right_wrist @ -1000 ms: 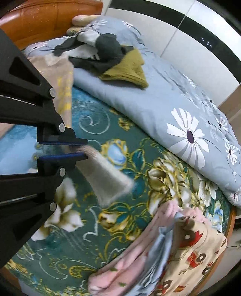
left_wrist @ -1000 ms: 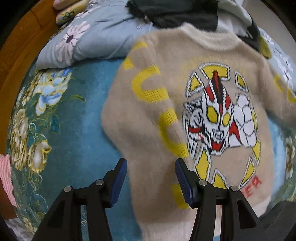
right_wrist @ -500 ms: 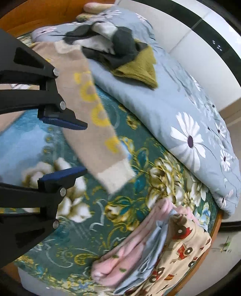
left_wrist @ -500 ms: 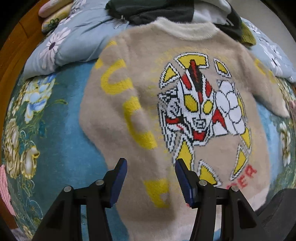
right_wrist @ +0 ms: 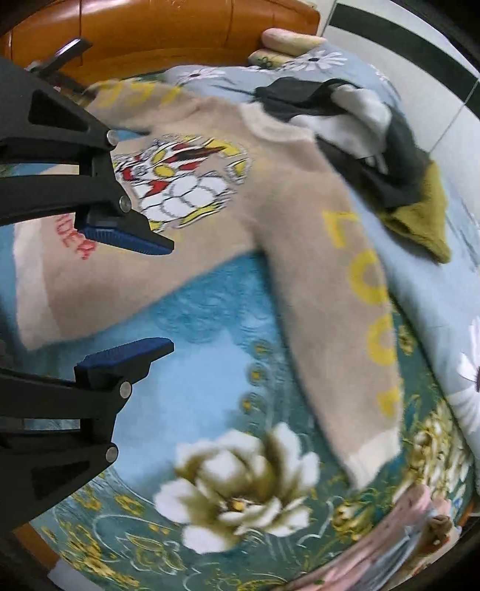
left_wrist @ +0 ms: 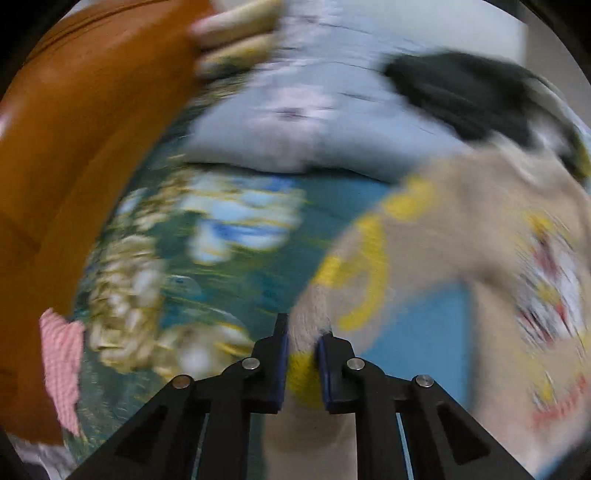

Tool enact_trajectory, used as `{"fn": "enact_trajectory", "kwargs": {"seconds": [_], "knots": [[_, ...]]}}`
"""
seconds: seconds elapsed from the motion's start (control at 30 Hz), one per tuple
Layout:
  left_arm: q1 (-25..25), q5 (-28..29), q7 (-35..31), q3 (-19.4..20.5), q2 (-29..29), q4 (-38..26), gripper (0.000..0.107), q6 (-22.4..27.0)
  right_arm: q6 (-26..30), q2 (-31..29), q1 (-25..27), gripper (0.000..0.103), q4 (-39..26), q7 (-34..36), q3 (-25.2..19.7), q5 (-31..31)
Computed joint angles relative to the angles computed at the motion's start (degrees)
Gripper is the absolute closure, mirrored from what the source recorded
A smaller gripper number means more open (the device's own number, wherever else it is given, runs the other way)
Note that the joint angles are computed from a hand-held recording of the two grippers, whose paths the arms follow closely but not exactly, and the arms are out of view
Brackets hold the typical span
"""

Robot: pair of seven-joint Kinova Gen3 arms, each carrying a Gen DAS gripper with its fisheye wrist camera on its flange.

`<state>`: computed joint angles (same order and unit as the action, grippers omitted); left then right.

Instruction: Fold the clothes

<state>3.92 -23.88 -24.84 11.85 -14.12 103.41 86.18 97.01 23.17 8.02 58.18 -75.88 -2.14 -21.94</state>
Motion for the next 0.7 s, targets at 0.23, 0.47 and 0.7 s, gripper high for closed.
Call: {"fn": "enact_trajectory", "kwargs": {"seconds": [0.23, 0.47, 0.7], "knots": [[-11.3, 11.9, -0.5, -6.9, -10.3, 4.2, 0.074, -8.8, -3.0, -1.7, -1.5, 0.055, 5.5, 0.2, 0.2, 1.7], [4.0, 28.2, -4.6, -8.0, -7.7, 10.5, 0.061, -24.6, -1.6, 0.6, -5.5, 0.055, 5.9, -1.7, 0.3, 7.0], [3.0, 37.8, -6.6, -2.9, 0.1, 12.9, 0.064, -33.4, -2.0, 2.1, -8.0, 0.056, 8.4, -3.2, -0.3, 8.0]]}}
